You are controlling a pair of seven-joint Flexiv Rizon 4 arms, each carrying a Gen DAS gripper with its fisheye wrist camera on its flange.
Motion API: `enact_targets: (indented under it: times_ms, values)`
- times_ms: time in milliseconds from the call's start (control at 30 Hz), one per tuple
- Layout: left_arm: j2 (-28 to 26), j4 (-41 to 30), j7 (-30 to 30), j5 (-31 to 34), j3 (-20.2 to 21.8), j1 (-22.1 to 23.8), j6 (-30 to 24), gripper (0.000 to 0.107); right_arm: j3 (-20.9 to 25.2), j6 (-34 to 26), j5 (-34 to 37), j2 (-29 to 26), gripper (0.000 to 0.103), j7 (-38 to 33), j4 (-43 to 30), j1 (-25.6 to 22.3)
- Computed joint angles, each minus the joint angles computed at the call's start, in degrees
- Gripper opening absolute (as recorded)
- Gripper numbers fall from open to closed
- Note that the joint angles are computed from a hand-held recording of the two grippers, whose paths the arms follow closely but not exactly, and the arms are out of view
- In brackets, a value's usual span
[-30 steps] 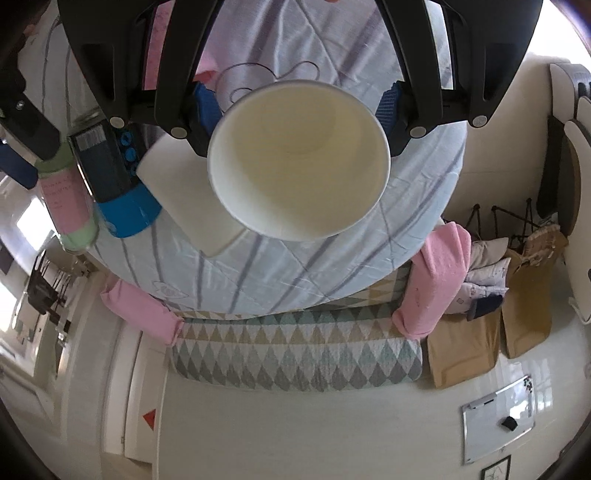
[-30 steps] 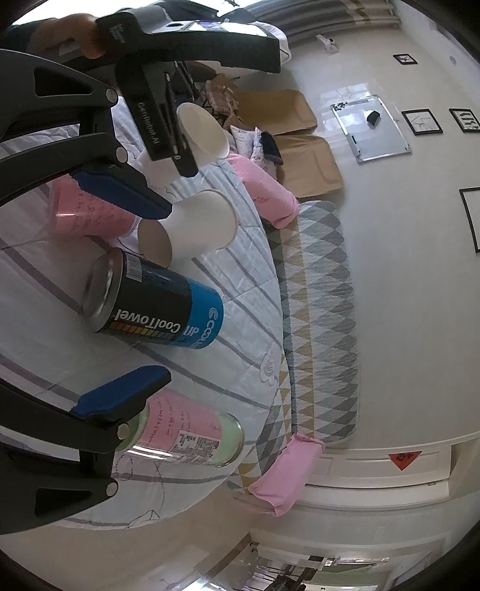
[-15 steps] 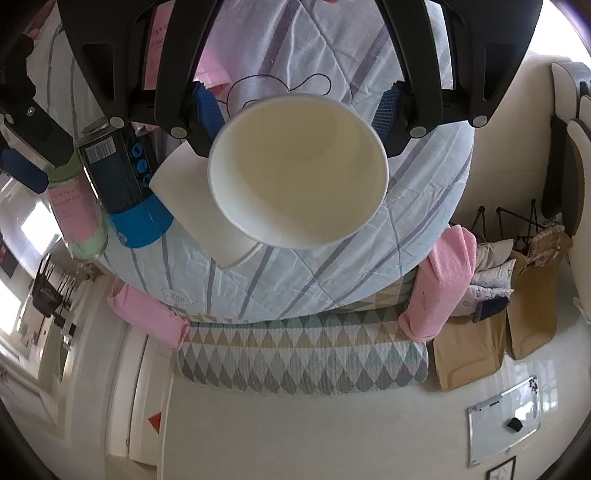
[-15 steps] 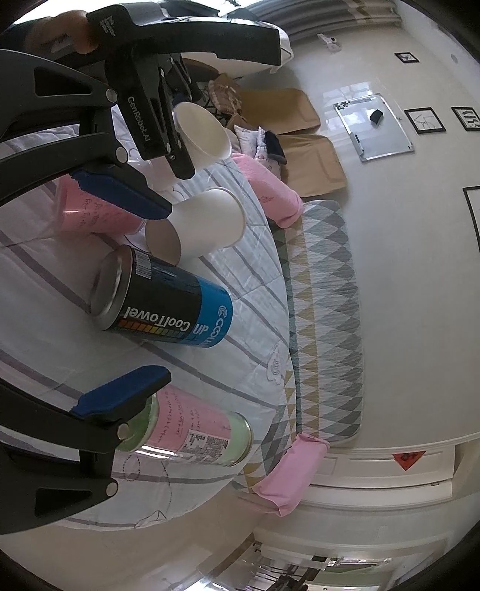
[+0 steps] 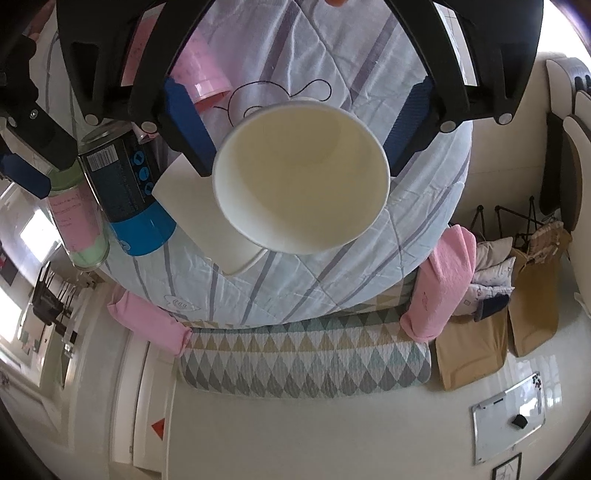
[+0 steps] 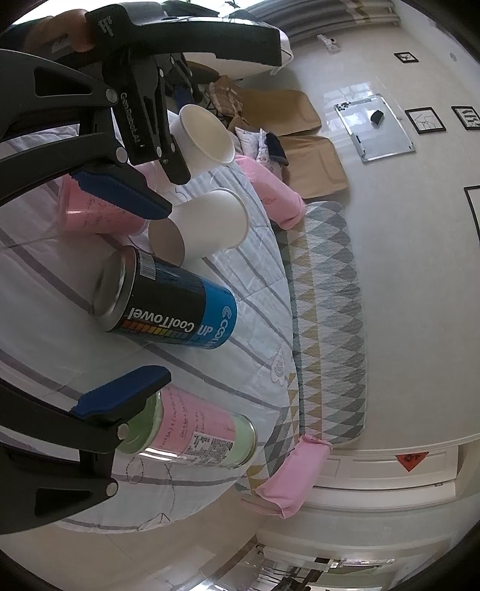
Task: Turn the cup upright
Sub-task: 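Lower the upright white cup onto the table with the left gripper, then open the left gripper and pull it back from the cup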
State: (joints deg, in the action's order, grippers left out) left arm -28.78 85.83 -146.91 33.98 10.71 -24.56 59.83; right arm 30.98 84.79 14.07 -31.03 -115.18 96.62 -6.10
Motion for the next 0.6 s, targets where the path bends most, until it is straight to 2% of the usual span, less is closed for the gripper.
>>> enact_targets:
  times_ms: [167, 300, 467, 600]
  values:
    - [1.56, 1.89, -0.50, -0.41, -0.24, 0.26, 0.75, 0.093, 0.04, 0.09, 0.14, 0.00, 0.083, -0.11, -0.09, 0.02]
    - [3.74, 3.56, -3.43, 1.89, 0.45, -0.97, 0.71, 0.093, 0.51, 0.94, 0.36, 0.36, 0.083, -0.39, 0.38, -0.38]
    - [7.75, 5.49, -9.73, 7.55, 0.56, -3.02, -2.21, 0.093, 1.52, 2.13, 0.60, 1.36, 0.083, -0.56, 1.54, -1.36]
    - [10.60, 6.52, -12.59, 12.39, -1.37, -3.96, -5.22, 0.097, 3.90, 3.35, 1.36, 2.66, 0.083, -1.60, 3.24, -3.77]
